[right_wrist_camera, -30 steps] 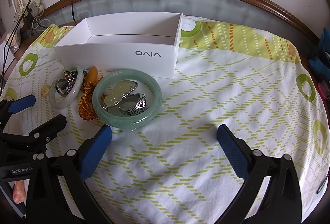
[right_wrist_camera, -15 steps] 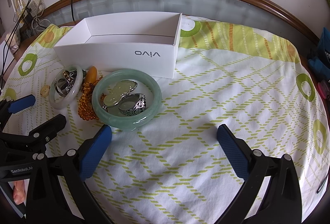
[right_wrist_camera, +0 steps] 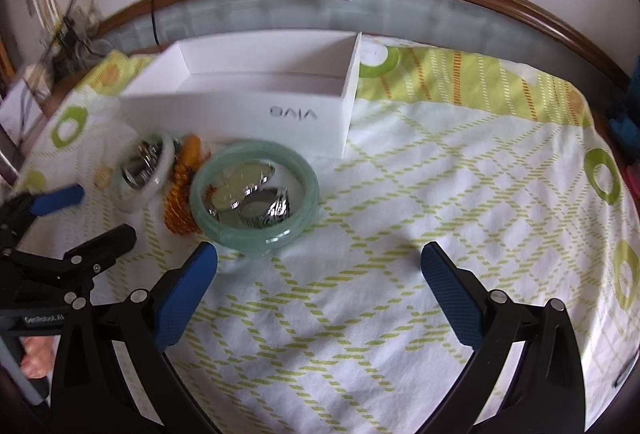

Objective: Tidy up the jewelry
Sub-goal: 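Grasp the pale jade bangle with the left tool while the right tool grasps the green bangle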

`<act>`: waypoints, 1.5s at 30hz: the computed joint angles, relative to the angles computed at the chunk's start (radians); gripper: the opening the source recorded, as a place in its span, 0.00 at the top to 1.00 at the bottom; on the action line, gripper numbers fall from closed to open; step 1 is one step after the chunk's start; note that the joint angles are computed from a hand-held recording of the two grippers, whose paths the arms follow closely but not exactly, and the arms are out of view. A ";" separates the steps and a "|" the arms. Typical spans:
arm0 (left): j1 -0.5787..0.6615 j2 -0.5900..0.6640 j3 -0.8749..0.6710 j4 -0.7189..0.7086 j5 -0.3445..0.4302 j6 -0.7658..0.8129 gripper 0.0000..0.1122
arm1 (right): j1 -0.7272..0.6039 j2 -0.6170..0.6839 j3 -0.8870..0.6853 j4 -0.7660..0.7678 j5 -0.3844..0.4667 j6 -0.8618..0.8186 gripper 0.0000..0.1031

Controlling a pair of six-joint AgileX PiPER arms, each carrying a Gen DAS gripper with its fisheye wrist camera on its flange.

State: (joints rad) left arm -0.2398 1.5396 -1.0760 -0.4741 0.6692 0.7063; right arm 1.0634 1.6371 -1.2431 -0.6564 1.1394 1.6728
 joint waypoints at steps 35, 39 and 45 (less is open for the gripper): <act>0.051 0.040 -0.128 -0.152 0.117 0.158 0.40 | -0.107 0.045 -0.070 0.048 -0.139 -0.128 0.12; 0.042 0.088 -0.169 -0.088 0.159 0.097 0.40 | -0.113 0.098 -0.134 0.050 -0.108 -0.201 0.31; 0.035 0.114 -0.186 -0.063 0.178 0.076 0.39 | -0.092 0.079 -0.110 0.038 -0.118 -0.199 0.33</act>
